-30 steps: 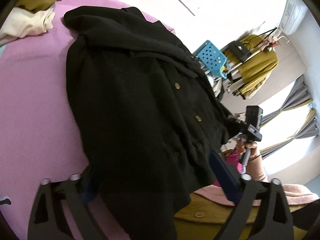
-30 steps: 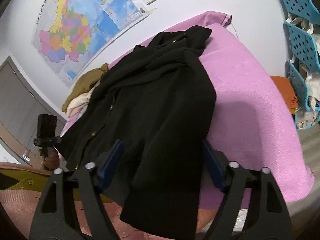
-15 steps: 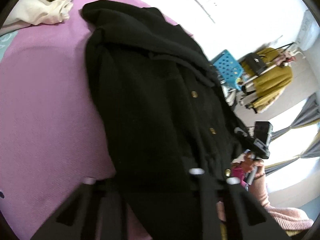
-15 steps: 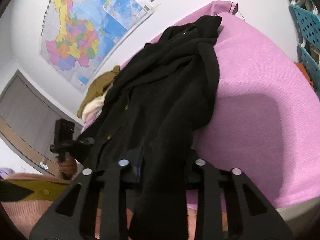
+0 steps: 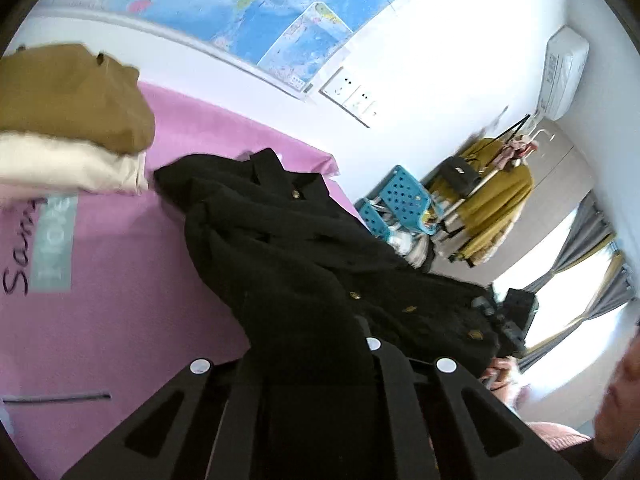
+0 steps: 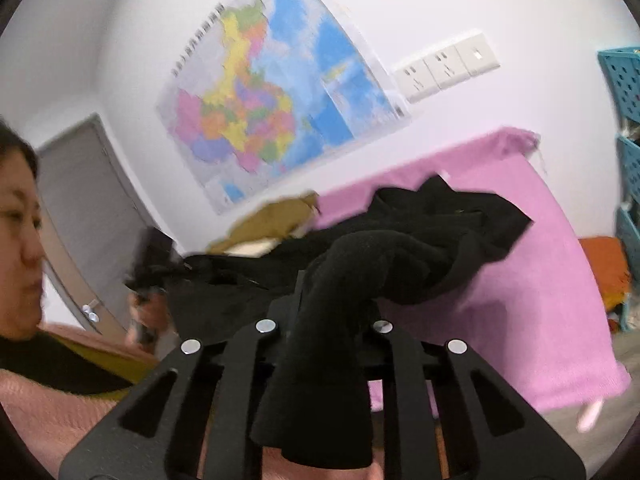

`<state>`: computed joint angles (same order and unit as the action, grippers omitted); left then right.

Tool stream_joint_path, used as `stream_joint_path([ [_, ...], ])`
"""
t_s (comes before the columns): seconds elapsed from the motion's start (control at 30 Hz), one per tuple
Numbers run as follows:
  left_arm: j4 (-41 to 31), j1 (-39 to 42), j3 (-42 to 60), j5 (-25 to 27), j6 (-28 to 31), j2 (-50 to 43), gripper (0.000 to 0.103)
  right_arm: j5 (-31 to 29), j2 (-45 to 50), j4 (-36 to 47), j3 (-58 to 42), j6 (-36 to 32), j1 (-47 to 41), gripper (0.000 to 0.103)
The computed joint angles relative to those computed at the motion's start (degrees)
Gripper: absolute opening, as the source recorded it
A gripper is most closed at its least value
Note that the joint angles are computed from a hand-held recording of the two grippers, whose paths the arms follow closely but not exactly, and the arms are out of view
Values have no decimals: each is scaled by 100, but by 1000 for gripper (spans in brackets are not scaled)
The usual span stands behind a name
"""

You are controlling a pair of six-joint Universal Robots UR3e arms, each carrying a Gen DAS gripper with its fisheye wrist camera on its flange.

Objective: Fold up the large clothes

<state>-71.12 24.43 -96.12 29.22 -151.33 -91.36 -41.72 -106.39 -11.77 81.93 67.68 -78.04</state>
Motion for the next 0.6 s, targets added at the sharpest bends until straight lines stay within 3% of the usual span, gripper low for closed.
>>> stream_joint_path([
  [0.13,-342,-104,224,384,1,-545,5,-243,-286,-1264,884,1131,247,15],
  [0.2,-437,-111,405,338,-19,-795,5,-170,-274,-1304,919,1198,282,15],
  [0.3,-499,-144,729,264,-82,-981,5,106,-84,-1111,515,1163,408,15],
  [0.4,-693,-265,1398,325,-218,-1267,6,482,255,-1450,153,1673,845,16],
  [0.6,-1308,-596,3452,639,-588,-2286,6,1132,1261,-2870,-692,3450,1904,17],
])
